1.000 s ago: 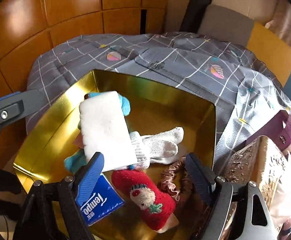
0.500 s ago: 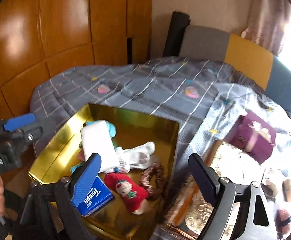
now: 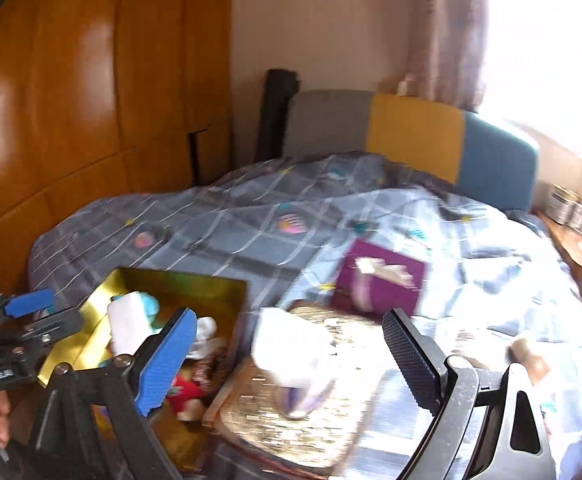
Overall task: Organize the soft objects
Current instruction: 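Move both tools back over the remaining items on the bed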
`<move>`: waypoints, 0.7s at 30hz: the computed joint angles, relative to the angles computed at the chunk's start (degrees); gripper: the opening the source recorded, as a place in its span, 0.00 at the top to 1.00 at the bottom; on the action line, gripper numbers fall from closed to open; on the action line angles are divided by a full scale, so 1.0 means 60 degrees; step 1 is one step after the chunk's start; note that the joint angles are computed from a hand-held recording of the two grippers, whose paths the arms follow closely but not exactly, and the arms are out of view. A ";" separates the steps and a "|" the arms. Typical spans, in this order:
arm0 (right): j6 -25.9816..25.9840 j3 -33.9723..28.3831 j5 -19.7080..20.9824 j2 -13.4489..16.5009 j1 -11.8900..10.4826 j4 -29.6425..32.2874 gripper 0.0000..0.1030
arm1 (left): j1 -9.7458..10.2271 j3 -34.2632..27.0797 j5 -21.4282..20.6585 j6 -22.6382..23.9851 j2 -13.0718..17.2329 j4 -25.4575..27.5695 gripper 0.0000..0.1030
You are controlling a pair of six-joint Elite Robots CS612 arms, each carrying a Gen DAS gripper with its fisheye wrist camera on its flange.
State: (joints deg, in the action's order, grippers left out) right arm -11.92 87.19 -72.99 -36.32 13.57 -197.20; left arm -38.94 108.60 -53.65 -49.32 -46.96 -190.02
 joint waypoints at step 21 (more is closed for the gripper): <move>0.3883 -0.0491 -0.2853 0.0302 -0.2028 0.1286 0.06 | -0.0238 -0.1991 -0.2185 0.3808 0.0495 -0.0206 0.19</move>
